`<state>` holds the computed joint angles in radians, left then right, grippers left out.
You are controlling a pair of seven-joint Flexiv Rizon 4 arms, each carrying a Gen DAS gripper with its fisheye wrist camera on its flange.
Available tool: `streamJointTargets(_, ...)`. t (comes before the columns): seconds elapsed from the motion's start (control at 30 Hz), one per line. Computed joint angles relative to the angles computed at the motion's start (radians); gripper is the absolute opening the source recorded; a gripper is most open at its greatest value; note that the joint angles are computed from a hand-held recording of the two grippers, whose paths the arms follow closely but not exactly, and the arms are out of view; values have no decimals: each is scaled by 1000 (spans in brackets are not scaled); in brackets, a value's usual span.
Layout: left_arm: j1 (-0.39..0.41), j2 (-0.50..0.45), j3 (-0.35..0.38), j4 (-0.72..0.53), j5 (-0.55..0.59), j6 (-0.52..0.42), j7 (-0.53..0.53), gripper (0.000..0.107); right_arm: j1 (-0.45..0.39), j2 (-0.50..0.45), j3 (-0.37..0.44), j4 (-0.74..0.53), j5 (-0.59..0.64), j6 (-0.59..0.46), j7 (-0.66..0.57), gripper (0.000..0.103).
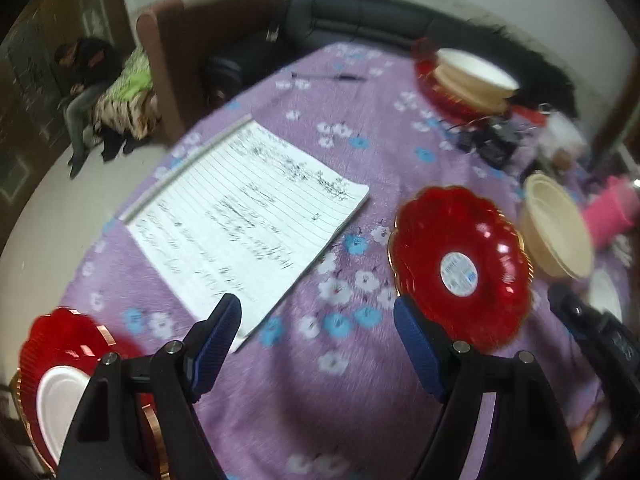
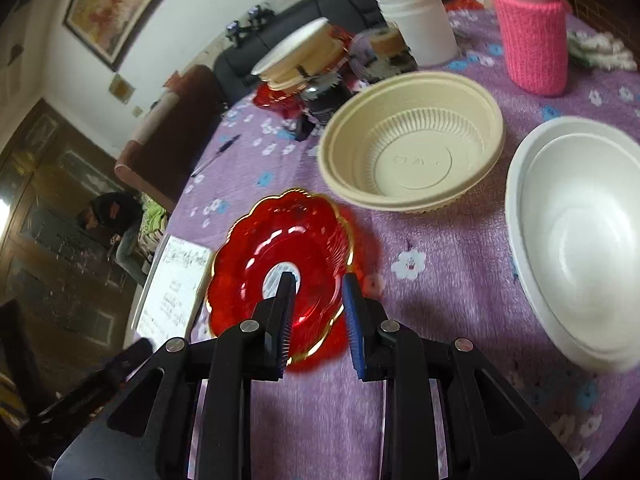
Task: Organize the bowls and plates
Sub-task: 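Open both tools and move them to the small red labelled plate, then close both tools on the small red plate rim and lift it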
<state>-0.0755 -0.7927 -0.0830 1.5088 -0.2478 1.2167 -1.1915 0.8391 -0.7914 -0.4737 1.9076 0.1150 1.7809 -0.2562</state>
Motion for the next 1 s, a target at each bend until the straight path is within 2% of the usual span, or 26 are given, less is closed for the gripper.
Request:
streamJointTargets(0.1, -18, -43, 8, -57, -12, -28, -39, 79, -71, -16, 67, -24, -2, 31, -3, 24)
streamJointTargets(0.23, 2, -68, -32, -79, -34, -41, -23, 79, -131, -36, 129, -53, 0, 51, -26, 24)
streamJointTargets(0.3, -3, -77, -33, -92, -35, -46, -21, 79, -125, -44, 123, -63, 8, 35, -27, 24)
streamJointTargets(0.5, -10, -109, -28, -137, -38, -109, -20, 79, -190, -63, 194, -108, -34, -8, -26, 24)
streamJointTargets(0.7, -21, -130, -30, -157, -28, -146, 0, 79, -149, -92, 147, -115, -11, 24, 3, 24)
streamJointTargets(0.8, -33, -128, -22, -143, -9, -109, 13, 78, -132, -116, 131, -116, 30, 79, 12, 25)
streamJointTargets(0.9, -41, -128, -16, -127, 4, -57, 16, 76, -109, -126, 105, -121, 50, 75, -6, 25)
streamJointTargets(0.97, -35, -126, -31, -104, 8, -2, 35, 63, -76, -138, 66, -124, 61, 66, -15, 25)
streamJointTargets(1.0, -20, -124, -57, -90, 3, 19, 60, 51, -60, -142, 47, -126, 61, 56, -21, 24)
